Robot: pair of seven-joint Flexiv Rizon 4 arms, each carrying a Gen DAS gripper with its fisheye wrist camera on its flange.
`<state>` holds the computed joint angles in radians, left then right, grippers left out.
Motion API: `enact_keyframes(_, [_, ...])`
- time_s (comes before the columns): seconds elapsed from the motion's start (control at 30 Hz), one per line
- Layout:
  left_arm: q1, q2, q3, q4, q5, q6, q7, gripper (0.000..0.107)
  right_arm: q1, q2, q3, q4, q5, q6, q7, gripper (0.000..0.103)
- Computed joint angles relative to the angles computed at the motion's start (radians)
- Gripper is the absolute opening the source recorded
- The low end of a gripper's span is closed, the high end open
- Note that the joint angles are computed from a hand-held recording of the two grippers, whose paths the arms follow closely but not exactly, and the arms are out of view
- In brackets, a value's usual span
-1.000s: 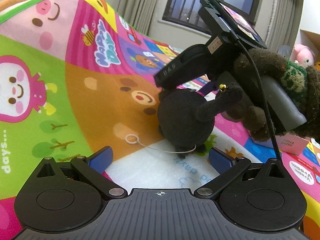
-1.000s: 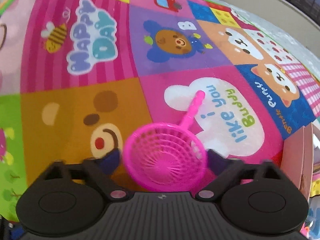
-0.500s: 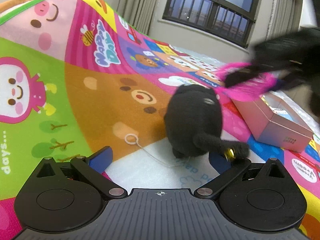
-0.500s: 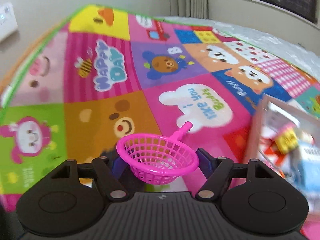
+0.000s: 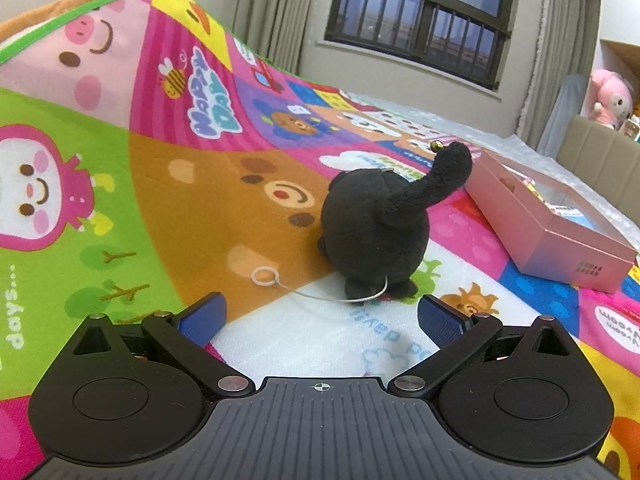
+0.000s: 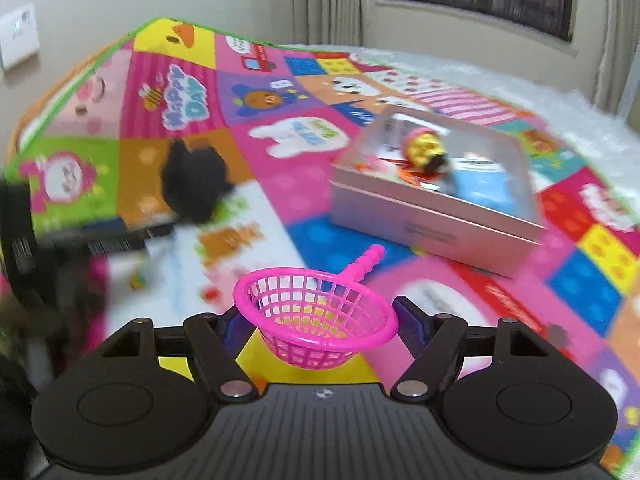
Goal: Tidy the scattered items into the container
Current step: 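Grasp the black plush toy with the left tool while the right tool holds the net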
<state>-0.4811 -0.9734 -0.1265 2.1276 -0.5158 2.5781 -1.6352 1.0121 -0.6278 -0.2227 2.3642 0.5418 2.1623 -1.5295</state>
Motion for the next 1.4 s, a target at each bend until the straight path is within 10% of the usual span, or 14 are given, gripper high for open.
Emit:
enact_keyframes(0.2, [-0.057,0.013,0.016,-0.010,-0.096,-0.040,0.077,0.103,-0.083,-0.122,0.115,0.065,0.044,0.273,-0.001,0.102])
enact_keyframes(0.57, [-0.163,0.022,-0.013,-0.048,-0.298,0.077,0.217,0.103,-0.416,-0.425,0.310,-0.036,-0.031,0.786,0.217,0.103])
enact_keyframes(0.93, [-0.205,-0.074,-0.101,-0.413,-0.714,-0.071,0.663,0.103,-0.370,-0.496,0.307,-0.067,-0.008,0.860,0.145,0.103])
enact_keyframes(1.4, [-0.144,-0.087,-0.154,-0.385,-0.625,-0.011,0.736,0.070,-0.472,-0.456,0.323,-0.025,-0.166,0.772,0.255,0.103])
